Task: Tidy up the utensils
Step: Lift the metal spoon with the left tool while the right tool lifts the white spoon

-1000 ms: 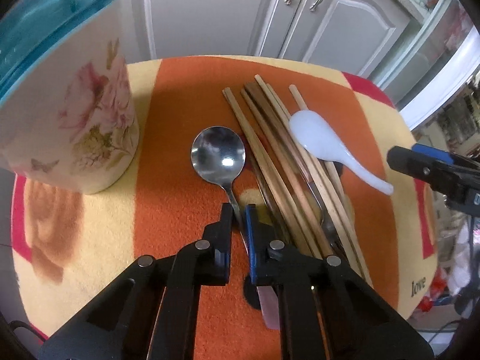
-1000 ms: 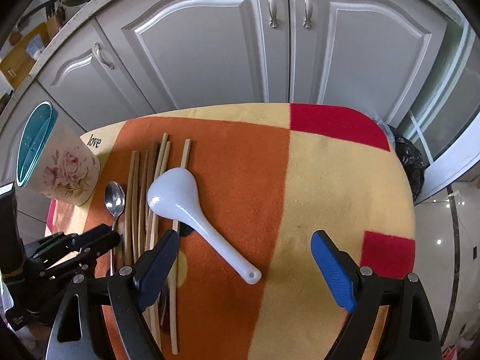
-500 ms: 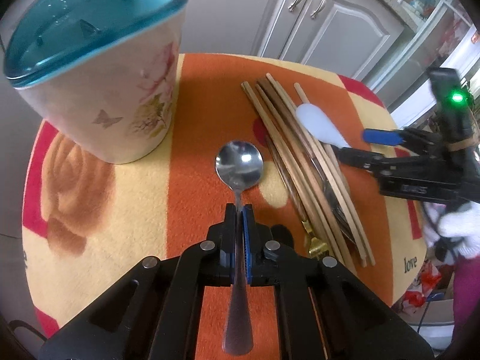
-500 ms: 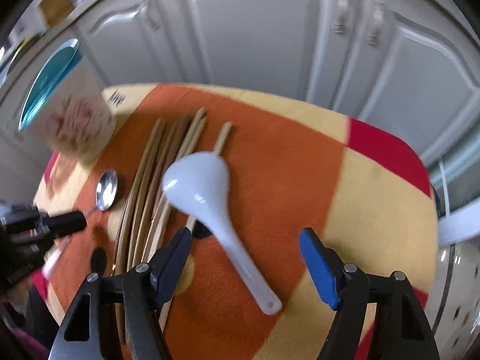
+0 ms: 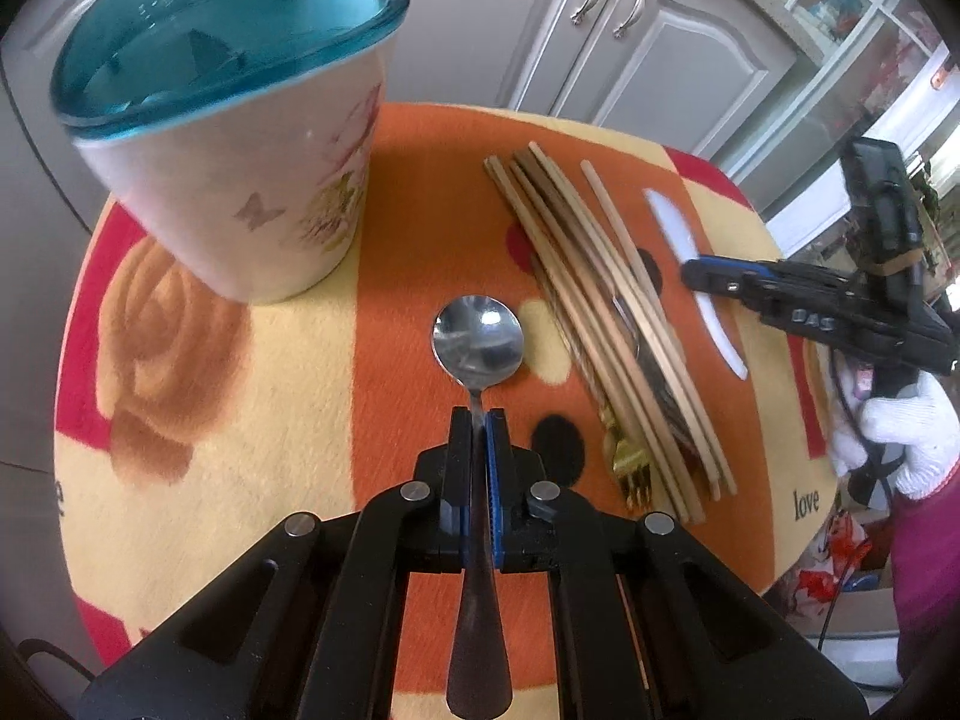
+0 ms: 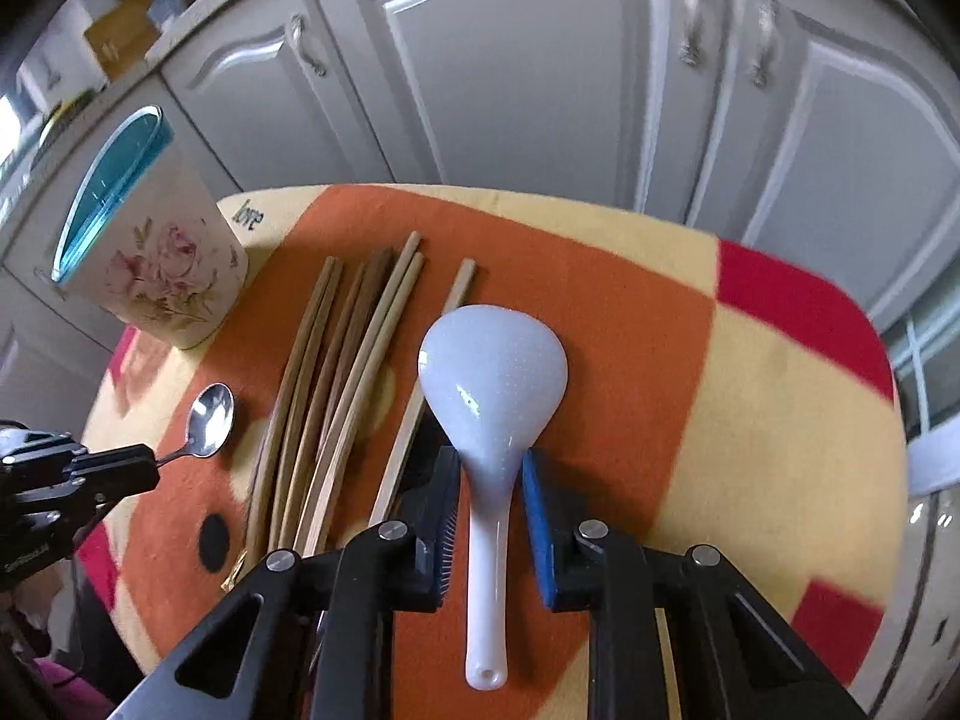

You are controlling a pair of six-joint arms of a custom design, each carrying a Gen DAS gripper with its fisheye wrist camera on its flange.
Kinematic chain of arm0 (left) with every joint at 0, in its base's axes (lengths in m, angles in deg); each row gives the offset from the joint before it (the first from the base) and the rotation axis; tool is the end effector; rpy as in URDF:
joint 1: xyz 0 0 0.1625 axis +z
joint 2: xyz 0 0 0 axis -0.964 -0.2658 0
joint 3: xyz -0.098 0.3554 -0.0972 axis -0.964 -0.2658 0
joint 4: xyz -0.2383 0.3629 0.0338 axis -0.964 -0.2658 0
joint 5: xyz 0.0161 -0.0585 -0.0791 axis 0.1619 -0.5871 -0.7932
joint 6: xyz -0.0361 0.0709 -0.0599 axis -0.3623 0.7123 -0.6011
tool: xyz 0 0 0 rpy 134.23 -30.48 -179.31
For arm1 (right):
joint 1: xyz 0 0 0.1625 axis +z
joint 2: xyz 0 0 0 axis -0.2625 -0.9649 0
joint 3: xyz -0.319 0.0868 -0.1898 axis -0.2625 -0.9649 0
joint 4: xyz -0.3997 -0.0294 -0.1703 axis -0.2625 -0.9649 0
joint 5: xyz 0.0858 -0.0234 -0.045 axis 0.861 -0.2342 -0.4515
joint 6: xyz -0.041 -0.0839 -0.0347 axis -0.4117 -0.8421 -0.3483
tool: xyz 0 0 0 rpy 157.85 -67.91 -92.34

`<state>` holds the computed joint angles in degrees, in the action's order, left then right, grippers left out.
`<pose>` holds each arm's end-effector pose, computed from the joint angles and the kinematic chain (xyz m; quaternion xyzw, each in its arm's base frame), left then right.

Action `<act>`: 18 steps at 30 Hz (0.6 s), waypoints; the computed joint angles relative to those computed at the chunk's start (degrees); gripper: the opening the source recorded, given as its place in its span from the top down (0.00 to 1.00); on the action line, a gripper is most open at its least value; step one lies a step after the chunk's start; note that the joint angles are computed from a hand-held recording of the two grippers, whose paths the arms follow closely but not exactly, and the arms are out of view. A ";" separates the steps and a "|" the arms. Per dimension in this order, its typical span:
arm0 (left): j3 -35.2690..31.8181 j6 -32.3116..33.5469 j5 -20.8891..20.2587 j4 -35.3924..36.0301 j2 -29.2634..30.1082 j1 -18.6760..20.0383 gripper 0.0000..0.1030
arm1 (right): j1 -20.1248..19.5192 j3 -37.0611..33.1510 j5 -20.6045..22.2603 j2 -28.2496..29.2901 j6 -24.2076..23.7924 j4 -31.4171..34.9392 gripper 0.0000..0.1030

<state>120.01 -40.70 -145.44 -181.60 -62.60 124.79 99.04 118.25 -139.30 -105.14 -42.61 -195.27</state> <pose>-0.2497 -0.5746 0.0196 0.2708 0.9369 -0.0636 0.2118 0.0287 -0.5632 0.2498 0.0775 -0.9413 0.1815 0.2740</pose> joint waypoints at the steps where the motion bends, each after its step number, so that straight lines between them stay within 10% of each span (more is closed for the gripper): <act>1: 0.45 -0.10 -0.21 0.39 -0.58 0.08 0.97 | -0.57 1.24 1.07 -1.43 0.23 -0.10 0.81; 18: 4.68 -2.85 -4.41 -0.10 -6.37 0.66 0.97 | 0.53 10.88 10.11 -10.59 7.38 0.71 0.81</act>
<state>124.69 -43.55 -149.85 -181.70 -68.96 125.45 99.56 129.13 -129.19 -115.73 -35.22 -194.56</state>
